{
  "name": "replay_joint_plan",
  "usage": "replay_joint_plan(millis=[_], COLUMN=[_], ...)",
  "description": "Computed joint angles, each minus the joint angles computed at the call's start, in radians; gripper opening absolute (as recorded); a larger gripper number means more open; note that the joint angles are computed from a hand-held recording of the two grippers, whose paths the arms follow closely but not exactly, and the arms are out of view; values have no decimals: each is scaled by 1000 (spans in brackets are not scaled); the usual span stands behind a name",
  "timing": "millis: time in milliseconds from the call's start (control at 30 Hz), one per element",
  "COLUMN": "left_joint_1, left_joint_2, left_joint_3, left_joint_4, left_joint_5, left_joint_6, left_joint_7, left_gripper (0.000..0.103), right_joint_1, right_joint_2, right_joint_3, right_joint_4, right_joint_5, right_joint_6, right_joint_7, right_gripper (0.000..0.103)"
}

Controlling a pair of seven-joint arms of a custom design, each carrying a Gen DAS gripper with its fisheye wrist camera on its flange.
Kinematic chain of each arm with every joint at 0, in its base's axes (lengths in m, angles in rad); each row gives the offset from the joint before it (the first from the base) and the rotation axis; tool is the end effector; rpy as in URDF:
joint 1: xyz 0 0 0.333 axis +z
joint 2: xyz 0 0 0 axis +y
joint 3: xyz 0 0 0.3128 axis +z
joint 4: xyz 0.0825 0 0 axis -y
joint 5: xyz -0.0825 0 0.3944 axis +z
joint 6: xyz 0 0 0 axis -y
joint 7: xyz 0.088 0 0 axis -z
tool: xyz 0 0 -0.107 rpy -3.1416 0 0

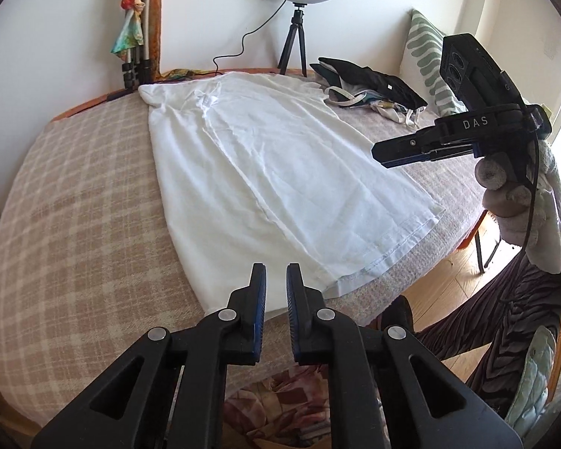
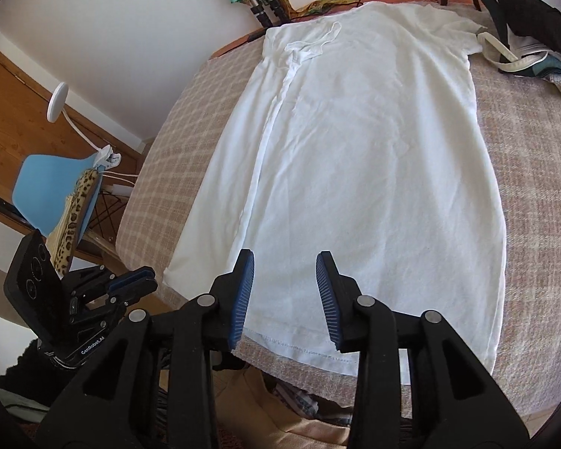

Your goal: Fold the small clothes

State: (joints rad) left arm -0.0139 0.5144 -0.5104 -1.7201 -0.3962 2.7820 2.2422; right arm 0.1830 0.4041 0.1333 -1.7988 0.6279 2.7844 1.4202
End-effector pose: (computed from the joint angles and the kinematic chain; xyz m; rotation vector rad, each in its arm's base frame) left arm 0.6503 -0.2972 0.3732 -1.1517 2.5774 -1.0633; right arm 0.6694 0.1812 0.3745 -1.6520 1.8053 -0.0366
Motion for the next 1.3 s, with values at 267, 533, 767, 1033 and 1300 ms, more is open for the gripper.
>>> replay_joint_plan(millis=[267,533,767,1033,1300], left_joint_1=[-83,-231,-320,-393,-385], left_joint_2=[93,224,276,345,385], left_joint_3=[-59,-26,0,53,40], left_joint_4=[113,307,377,457,479], left_joint_5=[35,145,204,286,337], left_joint_6=[7,-79,-118,-123,-62], left_joint_7=[33,-48,-81,-166,-214], left_gripper=[23,24,62,61,6], right_joint_1=[-93,-187,-238,-299,-285], right_joint_2=[-81,-62,32,243,482], right_joint_3=[-32,-42,-40,-1,7], right_joint_4=[-77,-38,68,322,656], right_joint_5=[80,137,162,212,139], right_joint_6=[87,65,17,-88,-207], right_joint_7=[-46,-146,-188,-191,-50], right_gripper=[41,47,54,54,54])
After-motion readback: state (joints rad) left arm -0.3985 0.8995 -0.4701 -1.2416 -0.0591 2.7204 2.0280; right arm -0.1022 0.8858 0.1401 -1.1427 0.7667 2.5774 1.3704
